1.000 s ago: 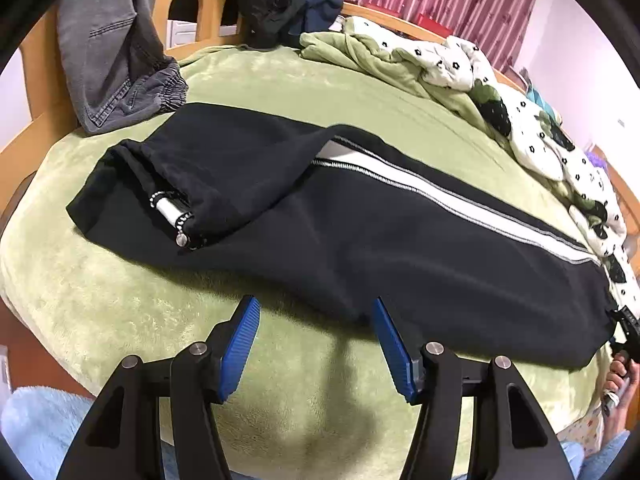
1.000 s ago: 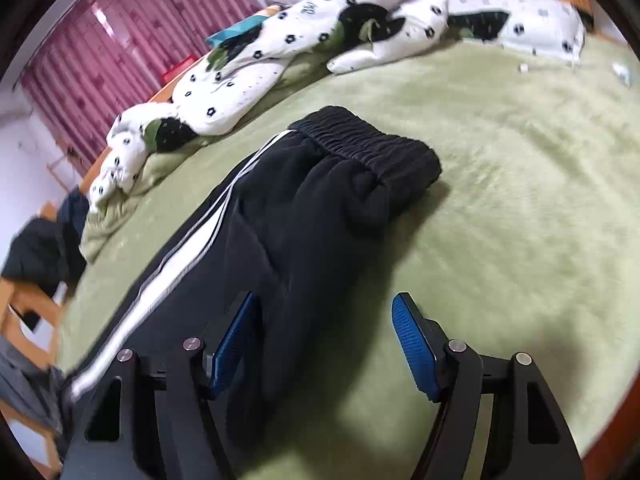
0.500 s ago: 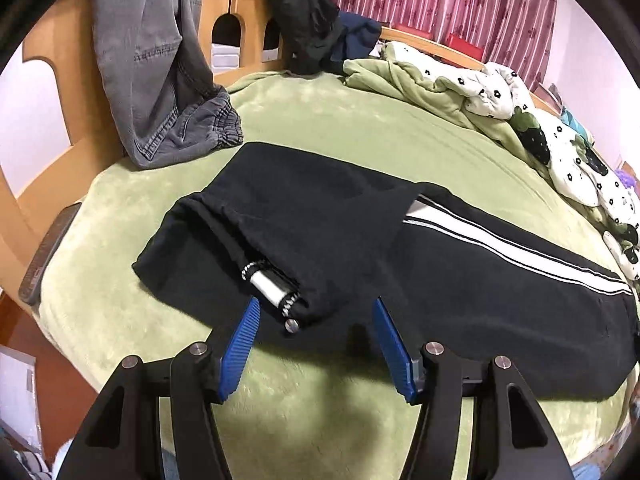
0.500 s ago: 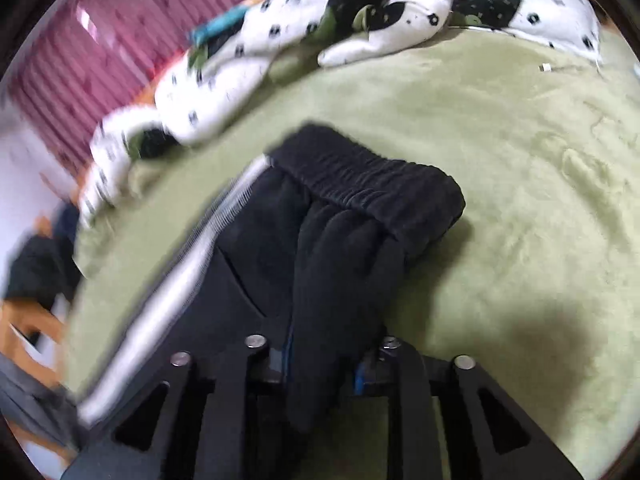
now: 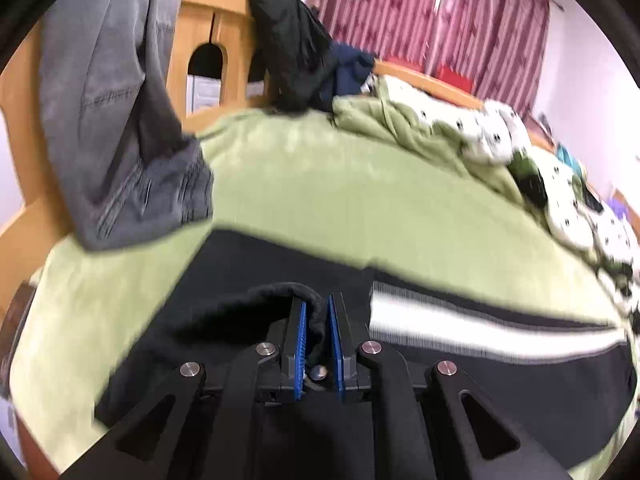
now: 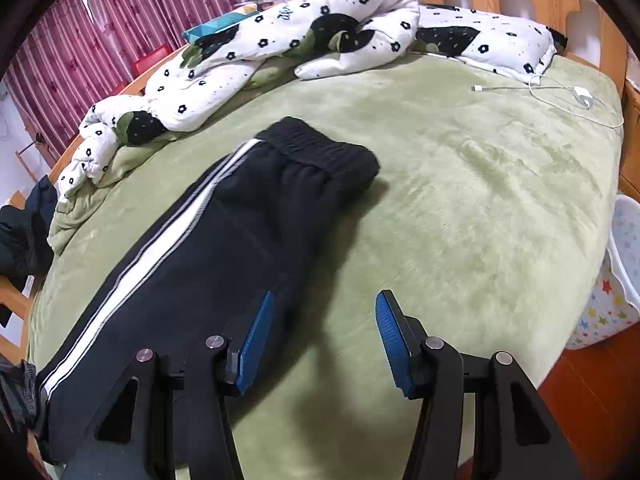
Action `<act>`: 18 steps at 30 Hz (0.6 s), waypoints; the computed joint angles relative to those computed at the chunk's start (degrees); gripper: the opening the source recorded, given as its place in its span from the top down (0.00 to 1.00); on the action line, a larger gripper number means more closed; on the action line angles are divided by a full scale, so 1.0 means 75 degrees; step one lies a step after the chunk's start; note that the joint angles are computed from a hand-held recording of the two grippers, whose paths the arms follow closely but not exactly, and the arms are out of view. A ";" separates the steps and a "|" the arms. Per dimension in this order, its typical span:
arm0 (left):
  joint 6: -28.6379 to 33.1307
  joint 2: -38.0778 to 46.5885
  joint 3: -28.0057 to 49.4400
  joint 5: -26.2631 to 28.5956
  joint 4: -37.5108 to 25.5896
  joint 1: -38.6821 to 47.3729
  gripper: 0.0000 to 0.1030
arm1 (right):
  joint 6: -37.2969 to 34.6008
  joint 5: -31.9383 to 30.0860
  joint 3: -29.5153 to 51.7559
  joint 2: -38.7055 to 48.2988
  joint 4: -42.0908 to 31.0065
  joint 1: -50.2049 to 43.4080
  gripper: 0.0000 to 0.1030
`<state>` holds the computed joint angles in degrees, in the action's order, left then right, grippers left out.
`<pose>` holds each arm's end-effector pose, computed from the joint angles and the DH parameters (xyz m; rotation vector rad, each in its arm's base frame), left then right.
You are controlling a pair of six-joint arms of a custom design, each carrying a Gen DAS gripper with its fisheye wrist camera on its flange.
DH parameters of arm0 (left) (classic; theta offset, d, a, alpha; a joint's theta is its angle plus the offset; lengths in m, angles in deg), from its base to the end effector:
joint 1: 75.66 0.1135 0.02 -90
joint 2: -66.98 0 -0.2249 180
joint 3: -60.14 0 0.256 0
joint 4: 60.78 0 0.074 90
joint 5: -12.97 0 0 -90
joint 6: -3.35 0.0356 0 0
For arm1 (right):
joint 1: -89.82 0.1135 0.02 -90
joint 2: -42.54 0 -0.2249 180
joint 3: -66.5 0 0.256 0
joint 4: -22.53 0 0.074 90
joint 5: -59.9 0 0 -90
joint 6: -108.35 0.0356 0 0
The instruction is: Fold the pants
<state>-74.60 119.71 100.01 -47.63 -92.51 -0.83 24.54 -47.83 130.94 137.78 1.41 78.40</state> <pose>0.0713 0.1963 0.1618 -0.9501 2.0259 0.2162 0.3227 -0.0541 0.1214 0.2442 2.4358 0.3424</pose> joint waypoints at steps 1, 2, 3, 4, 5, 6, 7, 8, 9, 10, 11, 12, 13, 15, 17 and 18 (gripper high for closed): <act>-0.0231 0.0375 0.0219 -0.0185 0.0293 -0.0192 0.89 | 0.0107 0.0122 -0.0078 -0.0170 -0.0045 0.0144 0.49; -0.0390 0.0849 0.0534 -0.0378 0.0504 -0.0371 0.89 | 0.0215 0.0257 -0.0210 -0.0415 -0.0093 0.0323 0.49; -0.0443 0.1282 0.0818 -0.0504 0.0610 -0.0480 0.89 | 0.0308 0.0390 -0.0309 -0.0649 -0.0182 0.0526 0.49; -0.0468 0.1698 0.1075 -0.0584 0.0682 -0.0532 0.89 | 0.0363 0.0522 -0.0381 -0.0864 -0.0296 0.0731 0.49; -0.0509 0.1972 0.1206 -0.0603 0.0760 -0.0535 0.88 | 0.0441 0.0707 -0.0431 -0.1097 -0.0417 0.1019 0.49; -0.0547 0.2268 0.1315 -0.0530 0.0829 -0.0425 0.87 | 0.0470 0.0811 -0.0408 -0.1180 -0.0478 0.1182 0.49; -0.0564 0.2536 0.1420 -0.0348 0.0849 -0.0268 0.85 | 0.0545 0.1017 -0.0396 -0.1340 -0.0573 0.1473 0.49; -0.0557 0.2764 0.1521 -0.0168 0.0806 -0.0117 0.84 | 0.0630 0.1192 -0.0359 -0.1458 -0.0651 0.1751 0.49; -0.0547 0.2995 0.1654 0.0009 0.0681 0.0013 0.78 | 0.0704 0.1293 -0.0349 -0.1556 -0.0702 0.1947 0.49; -0.0505 0.3208 0.1796 0.0159 0.0528 0.0097 0.66 | 0.0810 0.1406 -0.0313 -0.1648 -0.0755 0.2218 0.49; -0.0407 0.3295 0.1836 0.0227 0.0457 0.0132 0.59 | 0.0930 0.1510 -0.0260 -0.1697 -0.0798 0.2487 0.49; -0.0302 0.3304 0.1778 0.0249 0.0523 0.0136 0.43 | 0.1035 0.1589 -0.0249 -0.1759 -0.0830 0.2711 0.49; -0.0231 0.3242 0.1652 0.0213 0.0669 0.0107 0.38 | 0.1128 0.1662 -0.0204 -0.1760 -0.0840 0.2922 0.49; -0.0069 0.3127 0.1418 0.0048 0.0904 0.0004 0.38 | 0.1327 0.1904 -0.0084 -0.1679 -0.0807 0.3471 0.49; 0.0163 0.3163 0.1412 0.0112 0.0835 -0.0005 0.38 | 0.1440 0.2126 0.0035 -0.1537 -0.0778 0.3898 0.49; 0.0289 0.3180 0.1406 0.0235 0.0825 0.0062 0.38 | 0.1474 0.2253 0.0150 -0.1386 -0.0769 0.4157 0.49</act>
<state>-72.43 143.56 110.55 -45.87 -86.32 -0.36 35.60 -30.93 132.06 127.38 -4.35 109.58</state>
